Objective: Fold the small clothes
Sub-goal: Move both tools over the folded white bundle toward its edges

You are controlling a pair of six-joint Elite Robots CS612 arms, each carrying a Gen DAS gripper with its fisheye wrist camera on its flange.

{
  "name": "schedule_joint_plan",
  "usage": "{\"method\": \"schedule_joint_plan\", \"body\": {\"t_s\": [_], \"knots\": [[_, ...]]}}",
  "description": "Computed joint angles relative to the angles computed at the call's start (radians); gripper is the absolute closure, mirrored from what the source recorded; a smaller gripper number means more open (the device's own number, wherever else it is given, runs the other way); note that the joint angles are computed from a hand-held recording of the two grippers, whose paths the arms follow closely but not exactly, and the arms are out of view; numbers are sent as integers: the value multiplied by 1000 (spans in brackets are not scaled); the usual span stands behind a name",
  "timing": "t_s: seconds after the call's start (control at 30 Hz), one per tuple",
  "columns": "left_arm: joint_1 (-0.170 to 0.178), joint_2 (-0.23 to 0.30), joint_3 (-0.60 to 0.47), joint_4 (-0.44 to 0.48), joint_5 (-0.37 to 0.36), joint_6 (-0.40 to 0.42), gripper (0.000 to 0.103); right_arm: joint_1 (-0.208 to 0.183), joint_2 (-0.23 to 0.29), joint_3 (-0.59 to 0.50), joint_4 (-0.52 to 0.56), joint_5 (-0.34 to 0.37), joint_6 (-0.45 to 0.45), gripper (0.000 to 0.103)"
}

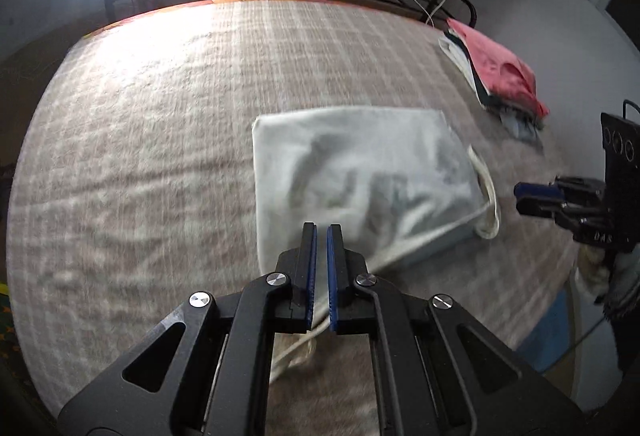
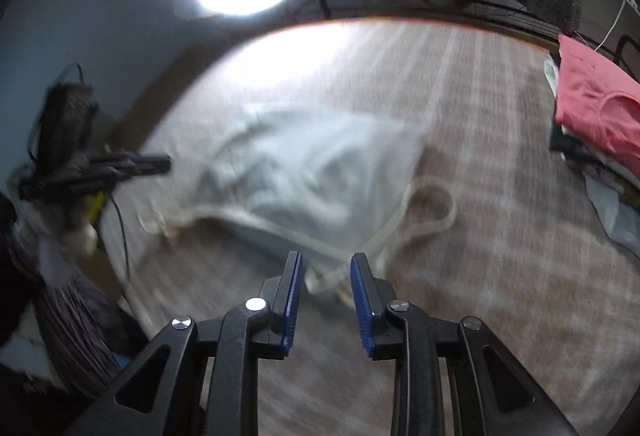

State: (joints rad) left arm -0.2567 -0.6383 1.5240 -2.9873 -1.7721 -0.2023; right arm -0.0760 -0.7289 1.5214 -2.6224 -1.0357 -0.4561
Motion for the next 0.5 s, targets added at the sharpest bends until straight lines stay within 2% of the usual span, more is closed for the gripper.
{"method": "schedule_joint_plan", "body": {"t_s": [0.07,0.2,0.27,0.37,0.43,0.5], "knots": [[-5,17,-26,7,12,-7,101,16,27,-52,36,-10,8,76],[-7,41,-60,39,24,-19,101,41,70,-124,155,-116,18,76],[-4,46,-65,43,29,-23,101,39,65,-118,222,-108,-27,76],[3,52,-70,48,32,-24,101,35,33,-73,267,-125,-146,76],[7,57,-73,46,37,-35,101,29,12,-41,236,-130,-143,78],[11,64,-83,42,35,-50,101,20,0,-30,215,-107,-123,77]]}}
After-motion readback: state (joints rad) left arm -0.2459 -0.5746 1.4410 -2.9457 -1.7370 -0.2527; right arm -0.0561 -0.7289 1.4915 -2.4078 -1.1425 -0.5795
